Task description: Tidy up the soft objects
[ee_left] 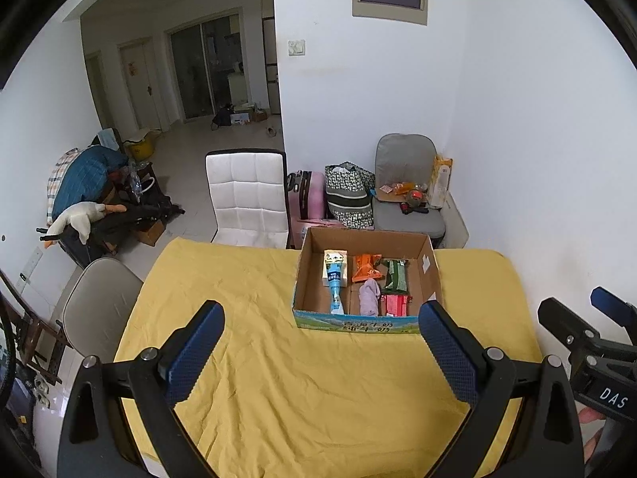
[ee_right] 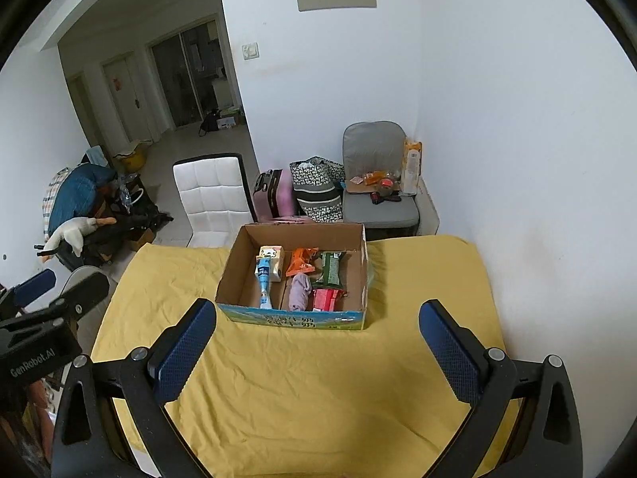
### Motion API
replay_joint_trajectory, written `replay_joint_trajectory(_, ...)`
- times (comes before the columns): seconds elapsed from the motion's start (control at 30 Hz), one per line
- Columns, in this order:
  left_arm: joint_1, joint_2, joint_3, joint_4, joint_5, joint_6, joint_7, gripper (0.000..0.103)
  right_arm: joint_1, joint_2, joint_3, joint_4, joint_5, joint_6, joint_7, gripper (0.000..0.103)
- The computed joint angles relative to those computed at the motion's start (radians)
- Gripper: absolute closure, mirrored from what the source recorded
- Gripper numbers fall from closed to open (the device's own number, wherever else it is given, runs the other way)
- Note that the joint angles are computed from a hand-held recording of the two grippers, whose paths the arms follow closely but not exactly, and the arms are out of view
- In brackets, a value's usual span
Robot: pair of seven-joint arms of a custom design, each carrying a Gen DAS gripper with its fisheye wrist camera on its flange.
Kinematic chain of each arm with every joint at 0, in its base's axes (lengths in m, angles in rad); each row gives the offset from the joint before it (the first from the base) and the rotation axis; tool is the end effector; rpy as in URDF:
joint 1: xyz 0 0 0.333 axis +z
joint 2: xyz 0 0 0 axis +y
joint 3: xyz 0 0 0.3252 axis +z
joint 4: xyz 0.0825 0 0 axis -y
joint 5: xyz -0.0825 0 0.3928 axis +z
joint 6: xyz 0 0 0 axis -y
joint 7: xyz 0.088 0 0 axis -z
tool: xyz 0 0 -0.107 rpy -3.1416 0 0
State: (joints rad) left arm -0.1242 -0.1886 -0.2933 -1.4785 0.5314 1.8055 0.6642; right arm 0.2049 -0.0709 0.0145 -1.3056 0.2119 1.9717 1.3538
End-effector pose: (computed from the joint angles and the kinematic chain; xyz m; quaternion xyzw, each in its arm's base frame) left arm 0.4687 -0.1874 0.8151 -0.7947 0.4764 -0.2044 0.3159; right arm 0.5235 0.1311 0.8519 -0.7807 0.5012 -0.1785 0.3279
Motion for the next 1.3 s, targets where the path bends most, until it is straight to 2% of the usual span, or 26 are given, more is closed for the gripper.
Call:
replay_joint_trajectory(1.03,-0.009,0.003,-0.015,0.01,0.014,-0.057,-0.018,0.003,-0.007,-0.006,-0.004,-0.021,-0.013,-0.01,-0.004,0.0)
replay_joint_trajectory(1.3,-0.012,-0.001,-0.006,-0.003,0.007,-0.034,-0.014,0.0,-0.006,-0.006,-0.002,-0.027,-0.02,-0.009,0.003,0.0)
